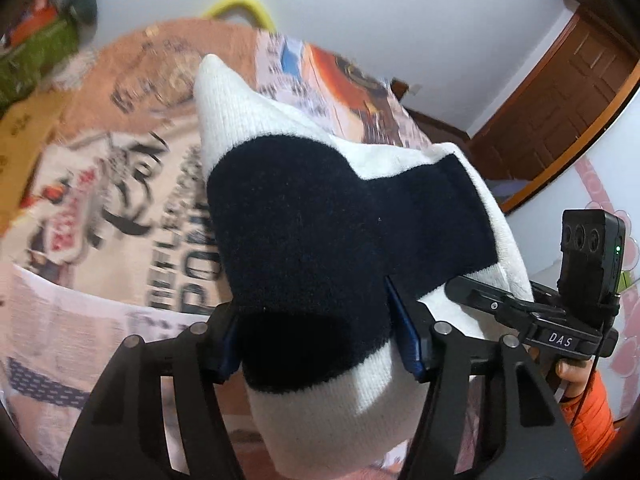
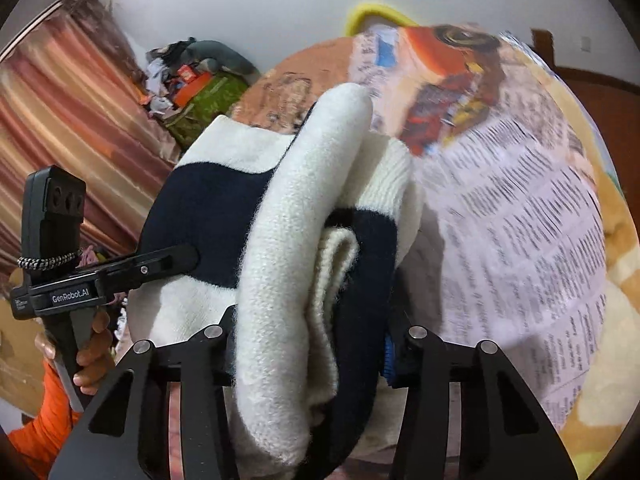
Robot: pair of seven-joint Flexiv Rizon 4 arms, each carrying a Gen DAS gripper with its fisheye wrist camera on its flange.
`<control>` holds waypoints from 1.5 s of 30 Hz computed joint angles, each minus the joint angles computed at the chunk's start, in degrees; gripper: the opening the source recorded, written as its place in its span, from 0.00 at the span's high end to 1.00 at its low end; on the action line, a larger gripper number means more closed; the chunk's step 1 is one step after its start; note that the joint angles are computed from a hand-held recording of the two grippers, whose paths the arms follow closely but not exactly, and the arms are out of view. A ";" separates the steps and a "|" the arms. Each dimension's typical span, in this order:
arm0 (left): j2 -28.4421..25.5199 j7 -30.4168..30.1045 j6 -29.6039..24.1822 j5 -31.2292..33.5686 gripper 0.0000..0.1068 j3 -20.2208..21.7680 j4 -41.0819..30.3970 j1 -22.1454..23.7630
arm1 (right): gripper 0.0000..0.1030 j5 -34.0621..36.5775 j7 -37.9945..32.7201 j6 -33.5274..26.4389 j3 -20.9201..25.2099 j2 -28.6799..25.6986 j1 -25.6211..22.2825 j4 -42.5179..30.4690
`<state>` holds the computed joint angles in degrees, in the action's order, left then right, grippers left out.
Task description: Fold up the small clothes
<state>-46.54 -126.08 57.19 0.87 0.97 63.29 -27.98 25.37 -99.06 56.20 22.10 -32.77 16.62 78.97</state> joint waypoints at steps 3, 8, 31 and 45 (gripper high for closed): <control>4.40 -1.53 2.51 2.07 0.42 1.90 5.42 -0.23 | 0.58 -0.12 -0.43 0.69 0.64 -0.57 1.29 -1.76; 10.71 -3.75 5.04 4.48 0.42 3.49 13.91 1.02 | 0.58 -1.35 -0.13 1.20 1.09 -2.88 4.25 -5.55; 12.28 -4.88 6.97 4.20 0.29 7.30 24.94 4.24 | 0.43 -11.05 6.15 -3.60 -2.39 -11.92 11.44 -13.73; 13.82 -11.65 -0.98 21.60 0.29 7.06 17.97 2.29 | 0.45 -20.12 0.30 5.54 -1.23 -12.95 14.72 -15.66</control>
